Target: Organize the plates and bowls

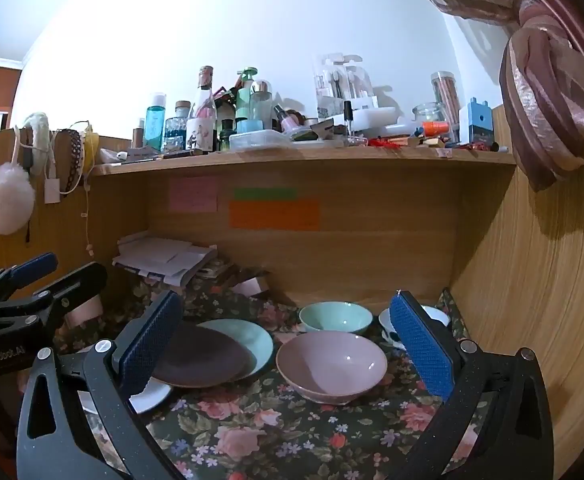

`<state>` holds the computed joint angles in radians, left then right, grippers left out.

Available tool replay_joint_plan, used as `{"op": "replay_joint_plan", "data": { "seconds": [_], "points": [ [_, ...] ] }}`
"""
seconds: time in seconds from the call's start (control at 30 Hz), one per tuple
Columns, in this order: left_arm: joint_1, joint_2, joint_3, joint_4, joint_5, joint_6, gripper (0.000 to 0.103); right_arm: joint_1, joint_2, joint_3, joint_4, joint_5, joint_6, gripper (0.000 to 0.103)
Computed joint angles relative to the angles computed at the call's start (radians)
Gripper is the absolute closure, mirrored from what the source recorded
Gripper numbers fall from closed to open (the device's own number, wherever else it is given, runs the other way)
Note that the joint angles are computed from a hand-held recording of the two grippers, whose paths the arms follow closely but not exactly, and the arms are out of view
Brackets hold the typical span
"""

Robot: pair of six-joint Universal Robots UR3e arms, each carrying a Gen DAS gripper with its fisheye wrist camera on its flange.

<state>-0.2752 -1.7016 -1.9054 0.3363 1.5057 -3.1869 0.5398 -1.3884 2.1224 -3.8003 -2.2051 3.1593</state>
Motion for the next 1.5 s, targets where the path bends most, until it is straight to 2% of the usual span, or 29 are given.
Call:
{"op": "replay_joint_plan", "data": {
  "seconds": [0.13, 0.33, 0.4, 0.67, 1.5],
  "points": [
    [-0.019, -0.005, 0.006, 0.002, 0.031, 0.005, 0.000, -0.014, -0.021, 0.011, 0.014, 0.022, 0.016, 0.000],
    [0.015, 0.005, -0.009, 0.025, -0.019, -0.017, 0.000, -0.005, -0.036, -0.005, 0.020, 0.001, 0.009, 0.000],
    [0.007, 0.008, 0.003, 0.005, -0.009, -0.015, 0.000, 0.000, -0.013, 0.001, -0.022, -0.005, 0.000, 0.000],
    [-0.004, 0.008, 0.012, 0.007, 0.007, -0.005, 0.000, 0.005, -0.008, -0.005, -0.031, -0.013, -0.003, 0.000],
    [0.012, 0.027, -0.008, 0.020, -0.019, 0.000, 0.000, 0.025, -0.004, -0.011, -0.051, -0.023, -0.014, 0.000]
  ]
}}
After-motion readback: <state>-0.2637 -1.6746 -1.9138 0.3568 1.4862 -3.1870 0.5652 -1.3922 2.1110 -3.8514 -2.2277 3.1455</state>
